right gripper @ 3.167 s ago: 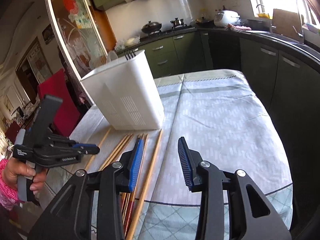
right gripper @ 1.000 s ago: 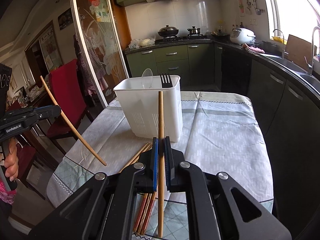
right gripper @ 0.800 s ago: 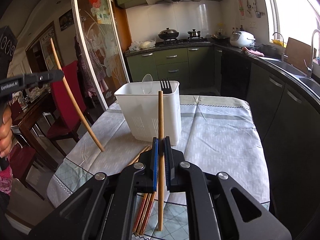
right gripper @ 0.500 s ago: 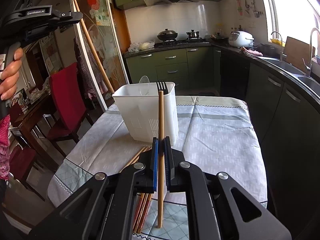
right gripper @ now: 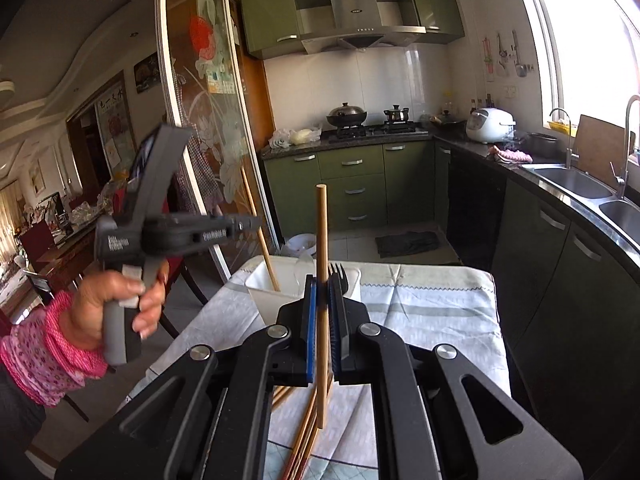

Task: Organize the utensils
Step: 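Lower the chopstick into the white basket with the left gripper while the right gripper does likewise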

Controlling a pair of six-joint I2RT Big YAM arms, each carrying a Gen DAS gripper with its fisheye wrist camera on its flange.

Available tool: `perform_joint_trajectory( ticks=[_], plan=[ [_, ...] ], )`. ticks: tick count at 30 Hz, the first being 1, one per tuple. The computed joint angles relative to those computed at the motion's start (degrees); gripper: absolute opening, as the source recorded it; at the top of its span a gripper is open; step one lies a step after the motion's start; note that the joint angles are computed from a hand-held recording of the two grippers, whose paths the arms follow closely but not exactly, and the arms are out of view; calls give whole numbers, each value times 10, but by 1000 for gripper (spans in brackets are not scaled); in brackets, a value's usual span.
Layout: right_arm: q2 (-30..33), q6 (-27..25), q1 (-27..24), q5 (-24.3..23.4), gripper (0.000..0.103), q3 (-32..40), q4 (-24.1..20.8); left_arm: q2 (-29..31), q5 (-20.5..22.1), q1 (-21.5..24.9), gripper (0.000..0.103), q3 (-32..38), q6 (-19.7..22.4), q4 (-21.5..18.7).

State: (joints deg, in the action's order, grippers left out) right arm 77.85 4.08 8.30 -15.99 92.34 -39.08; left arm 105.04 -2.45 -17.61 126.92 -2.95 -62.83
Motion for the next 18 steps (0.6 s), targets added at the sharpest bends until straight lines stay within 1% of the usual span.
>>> perform_joint_trajectory(
  ticks=[4,6,9,12,14,16,18],
  plan=[
    [42,22,-1,-6,7,83,-14,-1,5,4,6,-25,4,-6],
    [65,32,1,-2,7,124,-19,-6,10,8,6,-37,4,-4],
    [102,39,5,18,7,185,-24,-21,16,13,6,-56,6,9],
    [138,49,10,41,7,242,-28,-41,17,16,11,-75,9,24],
    [164,51,13,55,7,278,-39,-51,24,18,13,-82,10,24],
    [191,46,16,68,7,314,-60,-63,30,20,13,-95,11,28],
    [213,41,21,76,7,332,-80,-73,36,20,13,-105,12,26]
  ],
)
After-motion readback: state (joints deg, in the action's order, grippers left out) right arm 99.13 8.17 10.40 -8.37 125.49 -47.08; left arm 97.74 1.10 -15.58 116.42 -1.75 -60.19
